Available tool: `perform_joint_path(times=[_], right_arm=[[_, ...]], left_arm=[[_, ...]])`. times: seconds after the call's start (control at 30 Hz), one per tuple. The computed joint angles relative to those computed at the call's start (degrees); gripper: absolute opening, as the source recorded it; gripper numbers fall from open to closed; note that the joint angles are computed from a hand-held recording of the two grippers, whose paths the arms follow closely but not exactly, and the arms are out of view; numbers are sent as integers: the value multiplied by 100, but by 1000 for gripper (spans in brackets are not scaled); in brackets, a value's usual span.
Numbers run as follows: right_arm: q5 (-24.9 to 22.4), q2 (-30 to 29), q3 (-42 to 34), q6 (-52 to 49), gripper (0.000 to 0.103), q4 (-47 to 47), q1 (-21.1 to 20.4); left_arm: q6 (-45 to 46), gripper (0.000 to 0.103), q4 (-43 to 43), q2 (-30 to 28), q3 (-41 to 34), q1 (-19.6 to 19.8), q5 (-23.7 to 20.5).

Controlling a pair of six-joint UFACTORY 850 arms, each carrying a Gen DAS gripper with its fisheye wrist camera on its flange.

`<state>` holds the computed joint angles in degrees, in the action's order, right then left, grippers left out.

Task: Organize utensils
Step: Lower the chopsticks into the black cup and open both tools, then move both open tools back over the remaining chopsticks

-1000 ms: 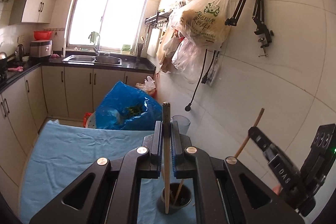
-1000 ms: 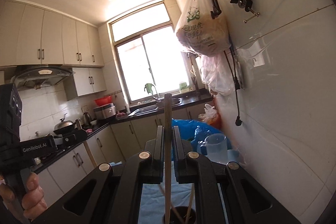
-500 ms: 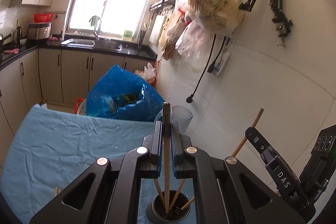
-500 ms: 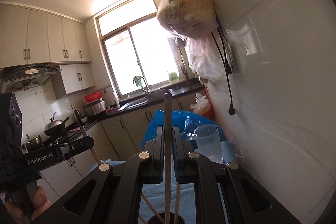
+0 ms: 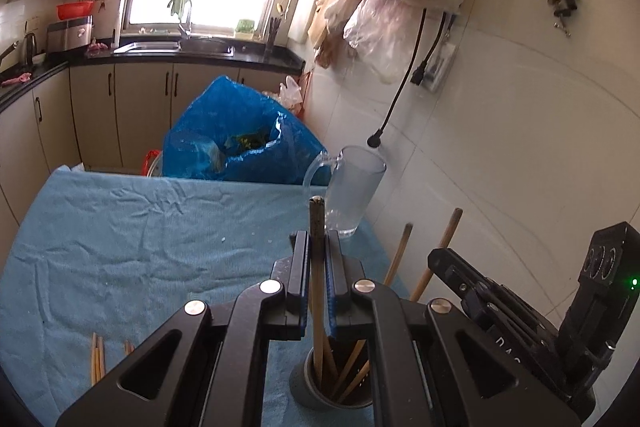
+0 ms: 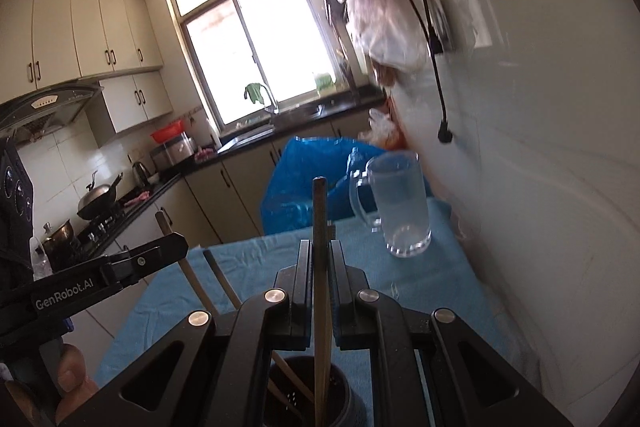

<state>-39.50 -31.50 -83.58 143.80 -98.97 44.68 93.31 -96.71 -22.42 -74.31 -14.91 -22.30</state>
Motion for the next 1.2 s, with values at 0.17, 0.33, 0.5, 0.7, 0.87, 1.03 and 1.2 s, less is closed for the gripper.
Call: perform_joint_path(times=[0.17,0.33,0.5,0.7,0.87,1.03,1.2], right_arm=[[218,-53,-50,-135,9,202,-43],[211,9,-11,-189,13,213,-21],[-20,73,12,-218,29,187,80],[-178,281,181,57,29,-46,251],[-288,378,222,188,29,-141,468],[-79,296,75,-7,29,-68,648],[352,-19,-242,-257,29,94,786]], left_arm=[[-535,7,523,-96,-80,23,-27],[-659,7,638,-65,-69,49,-66],[-604,16,552,53,21,96,-114],[-188,16,194,358,297,241,-298],[124,16,-12,664,627,459,-466],[439,16,14,932,987,700,-357],[672,16,48,1113,1340,1100,-306]])
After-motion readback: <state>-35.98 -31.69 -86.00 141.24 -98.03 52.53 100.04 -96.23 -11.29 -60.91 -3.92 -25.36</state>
